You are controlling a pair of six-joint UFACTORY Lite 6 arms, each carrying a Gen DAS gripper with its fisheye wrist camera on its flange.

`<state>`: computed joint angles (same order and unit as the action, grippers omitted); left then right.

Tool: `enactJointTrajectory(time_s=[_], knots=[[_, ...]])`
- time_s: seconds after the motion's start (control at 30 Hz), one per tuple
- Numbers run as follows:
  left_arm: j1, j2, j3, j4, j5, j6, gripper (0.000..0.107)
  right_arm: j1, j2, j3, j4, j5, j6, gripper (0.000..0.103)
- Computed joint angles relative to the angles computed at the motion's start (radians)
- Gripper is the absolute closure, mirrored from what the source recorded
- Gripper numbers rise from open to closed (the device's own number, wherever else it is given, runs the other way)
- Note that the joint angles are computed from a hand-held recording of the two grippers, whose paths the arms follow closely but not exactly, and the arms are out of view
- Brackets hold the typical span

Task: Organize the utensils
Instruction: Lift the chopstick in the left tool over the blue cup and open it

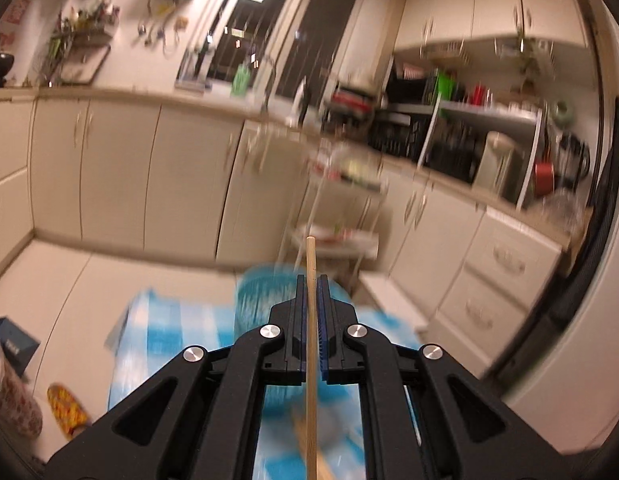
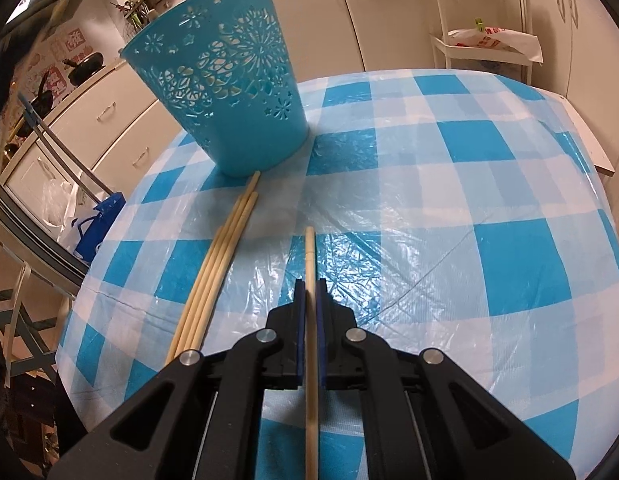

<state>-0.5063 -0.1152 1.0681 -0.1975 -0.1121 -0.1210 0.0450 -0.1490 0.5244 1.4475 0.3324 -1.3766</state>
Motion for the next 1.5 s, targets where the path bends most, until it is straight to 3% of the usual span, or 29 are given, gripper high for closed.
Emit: enactJointTrajectory(time_s=[0.1,0.3,0.53,0.73,0.93,1.43,1.5], knots=[[0.019,0.109,0.154,0.001,-0.049,0.001,0.103,-0.024,0.004,-0.003,0.018,0.030,-0.023,0.097],[0.019,0.373,0.472,-0.388,-0.119,0.367,0.103,-0.065,0.016,-0.005,0.045,0.087,-0.054,0.097],[0.014,0.650,0.782,-0.745,-0.187,0.653,0.103,-0.080,0.025,-0.004,0.053,0.110,-0.065,0.097],[-0.010,0.732,0.832,-0.827,-0.250,0.745,0.103,-0.090,0.032,-0.001,0.059,0.125,-0.071,0.097],[-0.066,0.729,0.791,-0.871,-0.387,0.812,0.103,-0.099,0.036,0.001,0.060,0.136,-0.075,0.097],[-0.087,0.716,0.794,-1.157,-0.322,1.125,0.101,-0.100,0.037,0.003,0.056,0.136,-0.072,0.097],[-0.082,0.676,0.738,-1.163,-0.319,1.121,0.091,-0.100,0.036,0.003,0.056,0.136,-0.071,0.097]])
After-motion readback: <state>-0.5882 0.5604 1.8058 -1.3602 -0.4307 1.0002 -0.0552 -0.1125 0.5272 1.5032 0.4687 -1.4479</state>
